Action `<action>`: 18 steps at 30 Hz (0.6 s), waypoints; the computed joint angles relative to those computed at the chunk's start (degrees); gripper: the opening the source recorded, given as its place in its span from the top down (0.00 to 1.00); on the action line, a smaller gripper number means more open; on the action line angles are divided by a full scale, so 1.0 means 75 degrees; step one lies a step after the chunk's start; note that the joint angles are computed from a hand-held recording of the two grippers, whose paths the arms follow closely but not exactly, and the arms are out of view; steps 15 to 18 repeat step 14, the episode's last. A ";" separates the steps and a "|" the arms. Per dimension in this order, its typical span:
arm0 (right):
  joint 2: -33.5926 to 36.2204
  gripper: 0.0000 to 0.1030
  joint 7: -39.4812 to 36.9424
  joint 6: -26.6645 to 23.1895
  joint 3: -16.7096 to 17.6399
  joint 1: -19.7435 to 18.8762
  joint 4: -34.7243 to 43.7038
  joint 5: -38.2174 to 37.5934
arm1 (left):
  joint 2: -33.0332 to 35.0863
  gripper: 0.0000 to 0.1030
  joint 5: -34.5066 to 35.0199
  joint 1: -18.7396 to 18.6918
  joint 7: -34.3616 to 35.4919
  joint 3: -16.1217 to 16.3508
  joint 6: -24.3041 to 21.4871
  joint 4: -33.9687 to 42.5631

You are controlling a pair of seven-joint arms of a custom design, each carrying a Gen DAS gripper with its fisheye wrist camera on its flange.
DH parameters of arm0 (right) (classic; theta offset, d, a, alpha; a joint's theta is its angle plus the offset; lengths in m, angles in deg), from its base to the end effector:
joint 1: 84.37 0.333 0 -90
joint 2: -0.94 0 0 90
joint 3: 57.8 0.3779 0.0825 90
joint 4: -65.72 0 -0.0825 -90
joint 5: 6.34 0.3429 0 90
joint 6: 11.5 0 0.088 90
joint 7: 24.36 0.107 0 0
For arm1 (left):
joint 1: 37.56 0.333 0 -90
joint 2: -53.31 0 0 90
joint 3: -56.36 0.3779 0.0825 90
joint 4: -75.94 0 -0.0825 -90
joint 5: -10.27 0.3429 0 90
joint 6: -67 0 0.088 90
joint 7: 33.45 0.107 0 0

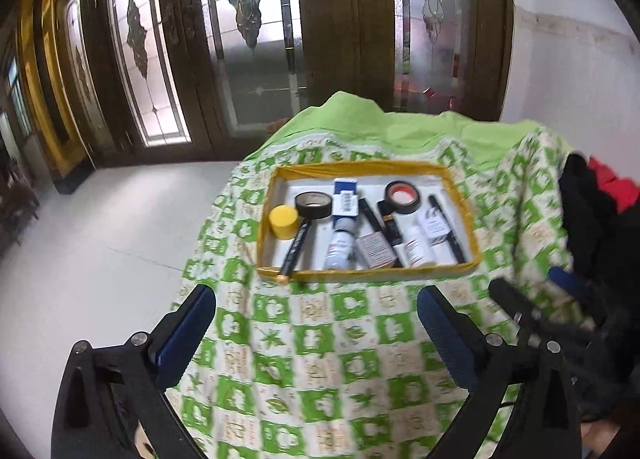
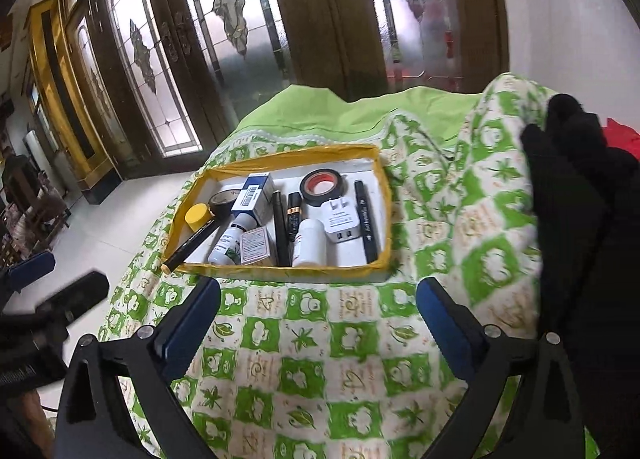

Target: Organize rigid objects

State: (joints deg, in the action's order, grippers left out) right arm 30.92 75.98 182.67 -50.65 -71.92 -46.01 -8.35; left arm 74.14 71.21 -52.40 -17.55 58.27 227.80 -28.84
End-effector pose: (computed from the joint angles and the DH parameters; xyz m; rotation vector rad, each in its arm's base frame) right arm 0.6404 0.2154 0.4080 -1.7242 1.4794 -0.5184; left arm 0.6307 -0.1909 0.4671 -1.8229 1.5798 -0.6599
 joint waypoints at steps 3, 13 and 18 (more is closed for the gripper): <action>-0.0164 0.05 0.0045 0.0246 0.0084 -0.0113 -0.0265 -0.0016 | -0.0061 0.01 -0.0278 0.0019 0.0153 -0.0073 0.0020 0.0064; -0.0536 0.04 0.0179 0.0474 0.0096 -0.0134 -0.0767 -0.0223 | -0.0122 0.01 -0.0047 -0.0167 0.0375 -0.0229 -0.0497 0.0315; -0.0572 0.04 0.0168 0.0361 0.0112 -0.0132 -0.0819 -0.0262 | -0.0131 0.01 -0.0073 -0.0169 0.0398 -0.0246 -0.0516 0.0301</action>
